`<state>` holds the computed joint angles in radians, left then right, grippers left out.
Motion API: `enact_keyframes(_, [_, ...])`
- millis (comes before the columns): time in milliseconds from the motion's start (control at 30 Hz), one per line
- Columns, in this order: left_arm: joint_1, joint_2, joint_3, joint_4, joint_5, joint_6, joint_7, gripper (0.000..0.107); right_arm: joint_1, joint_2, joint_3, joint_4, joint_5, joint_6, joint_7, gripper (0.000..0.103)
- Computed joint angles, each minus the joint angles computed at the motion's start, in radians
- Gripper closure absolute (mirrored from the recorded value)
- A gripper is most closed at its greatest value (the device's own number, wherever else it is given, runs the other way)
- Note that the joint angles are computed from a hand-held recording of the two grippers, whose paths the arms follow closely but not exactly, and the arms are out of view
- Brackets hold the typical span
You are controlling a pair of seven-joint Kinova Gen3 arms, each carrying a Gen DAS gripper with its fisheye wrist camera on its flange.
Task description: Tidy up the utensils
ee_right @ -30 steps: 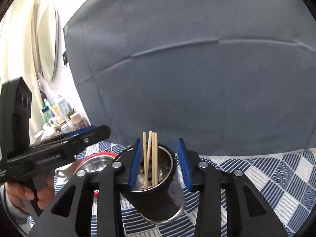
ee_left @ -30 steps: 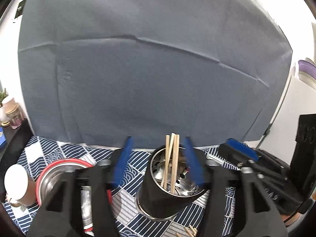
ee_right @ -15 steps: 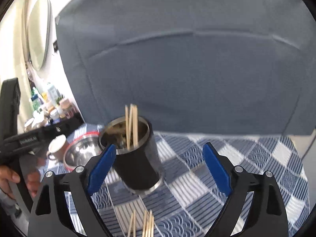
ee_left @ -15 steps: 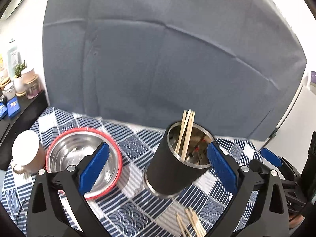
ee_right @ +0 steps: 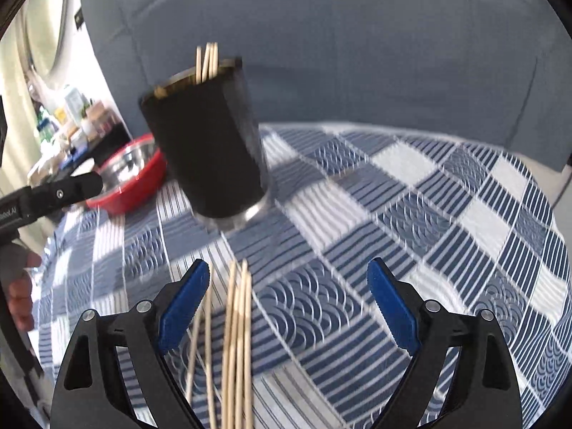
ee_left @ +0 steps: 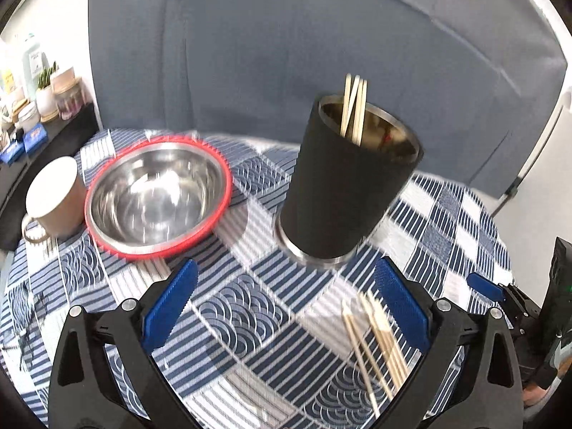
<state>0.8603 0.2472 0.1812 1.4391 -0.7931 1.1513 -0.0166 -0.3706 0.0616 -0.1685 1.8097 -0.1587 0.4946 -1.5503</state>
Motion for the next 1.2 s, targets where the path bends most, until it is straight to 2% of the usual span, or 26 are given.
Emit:
enact_keyframes(100, [-0.004, 0.015, 0.007, 0.004, 0.036, -0.012, -0.007, 0.011, -0.004, 0.006, 0.001, 0.021, 0.017, 0.018, -0.006, 0.018])
enact_keyframes(267, [-0.007, 0.062, 0.004, -0.042, 0.12, 0.016, -0.103, 0.011, -0.019, 0.015, 0.0, 0.051, 0.068, 0.043, -0.033, 0.018])
enact_keyframes(467, [0.011, 0.101, -0.017, -0.066, 0.173, 0.024, -0.13, 0.011, -0.027, 0.027, -0.001, 0.067, 0.088, 0.058, -0.048, 0.018])
enact_keyframes(767, [0.031, 0.152, -0.036, -0.106, 0.25, 0.045, -0.2, 0.011, -0.06, 0.034, 0.0, 0.071, 0.177, 0.072, -0.116, 0.018])
enact_keyframes(833, [0.034, 0.159, -0.038, -0.112, 0.264, 0.05, -0.211, 0.011, -0.04, 0.037, -0.028, 0.063, 0.201, 0.084, -0.136, 0.018])
enact_keyframes(900, [0.037, 0.168, -0.04, -0.122, 0.276, 0.057, -0.222, 0.011, -0.081, 0.037, -0.016, 0.054, 0.277, 0.104, -0.193, 0.018])
enact_keyframes(967, [0.03, 0.176, -0.037, -0.129, 0.301, 0.049, -0.244, 0.011, -0.155, 0.038, 0.032, 0.051, 0.346, 0.12, -0.209, 0.016])
enact_keyframes(1000, [0.027, 0.178, -0.038, -0.13, 0.313, 0.041, -0.249, 0.011, -0.165, 0.037, 0.036, 0.053, 0.358, 0.12, -0.213, 0.016])
enact_keyframes(1100, [0.032, 0.193, -0.047, -0.144, 0.332, 0.051, -0.249, 0.011, -0.097, 0.048, -0.005, 0.035, 0.298, 0.143, -0.182, 0.016])
enact_keyframes(1200, [0.039, 0.215, -0.057, -0.167, 0.342, 0.081, -0.255, 0.011, -0.082, 0.046, 0.0, 0.037, 0.268, 0.144, -0.166, 0.017])
